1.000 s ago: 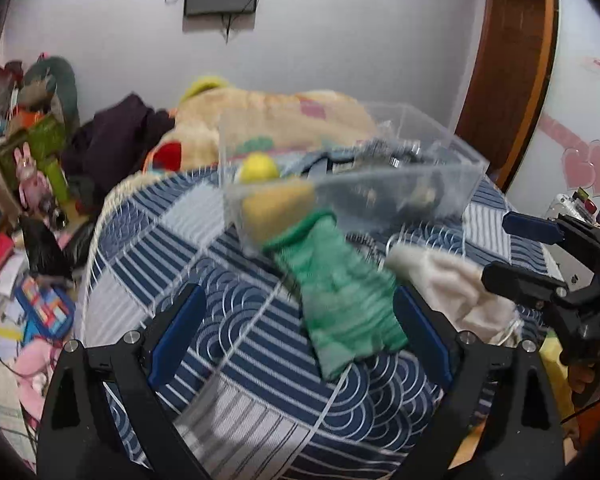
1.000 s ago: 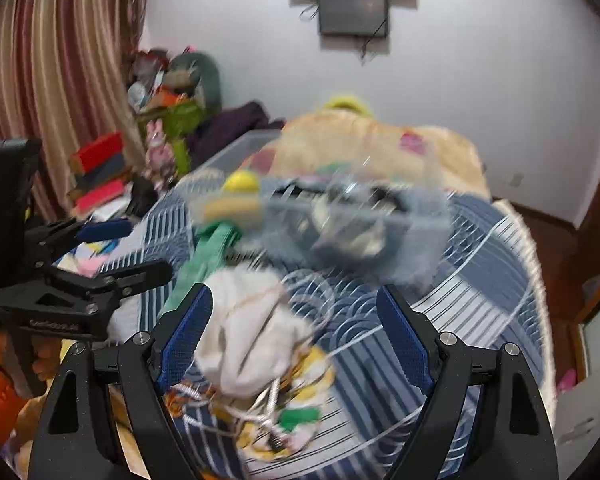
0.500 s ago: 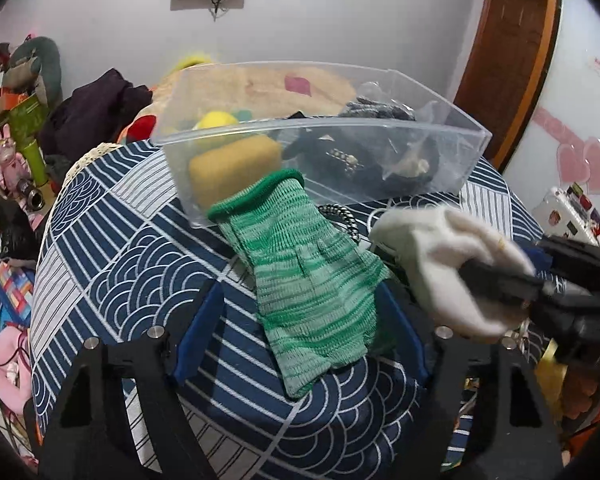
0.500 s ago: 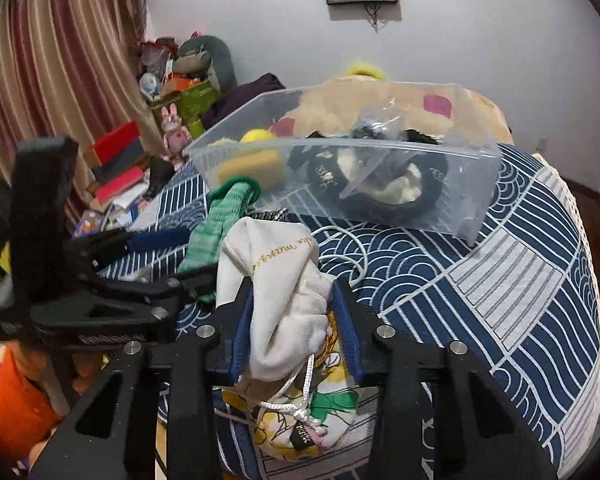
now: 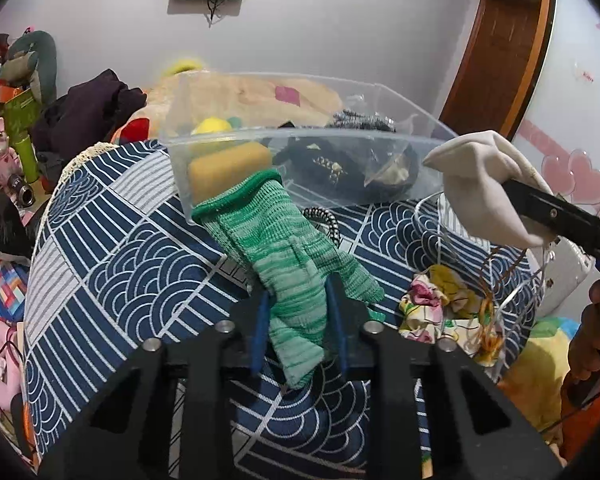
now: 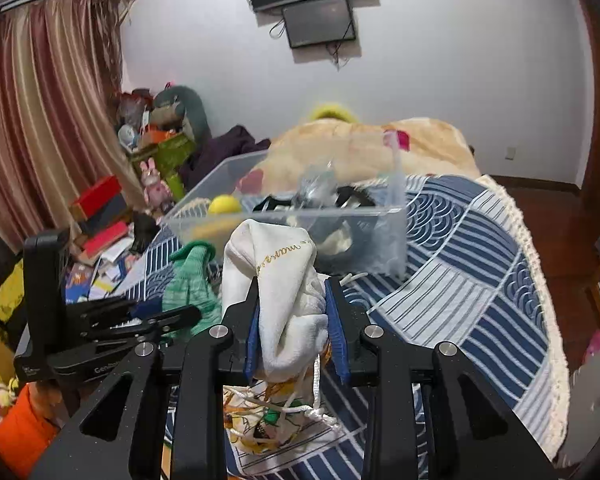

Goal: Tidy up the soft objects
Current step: 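Lift the glove and white bag over the box and release both inside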

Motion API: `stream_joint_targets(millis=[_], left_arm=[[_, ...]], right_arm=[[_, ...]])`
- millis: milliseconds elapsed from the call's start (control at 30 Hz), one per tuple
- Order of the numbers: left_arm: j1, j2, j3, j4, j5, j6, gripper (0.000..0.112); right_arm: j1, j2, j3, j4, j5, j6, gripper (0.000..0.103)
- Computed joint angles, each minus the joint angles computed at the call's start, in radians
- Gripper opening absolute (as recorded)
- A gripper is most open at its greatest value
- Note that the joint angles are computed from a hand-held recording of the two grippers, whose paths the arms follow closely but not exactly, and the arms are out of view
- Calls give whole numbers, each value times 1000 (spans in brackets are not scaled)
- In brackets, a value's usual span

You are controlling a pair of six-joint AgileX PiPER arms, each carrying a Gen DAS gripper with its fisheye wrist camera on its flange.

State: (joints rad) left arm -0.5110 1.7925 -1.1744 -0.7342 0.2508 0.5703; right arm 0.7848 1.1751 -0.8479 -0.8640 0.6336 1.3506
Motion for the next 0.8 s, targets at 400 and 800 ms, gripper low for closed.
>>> stream_joint_targets(millis=[400,800], left_arm=[[15,-130,21,-31,-21,56,20],[2,-55,-208,334,-19,-250,20]], right_arm=[[15,-30,-63,-101,96,38,26],[-73,66,-229,-157,31,-31,27]])
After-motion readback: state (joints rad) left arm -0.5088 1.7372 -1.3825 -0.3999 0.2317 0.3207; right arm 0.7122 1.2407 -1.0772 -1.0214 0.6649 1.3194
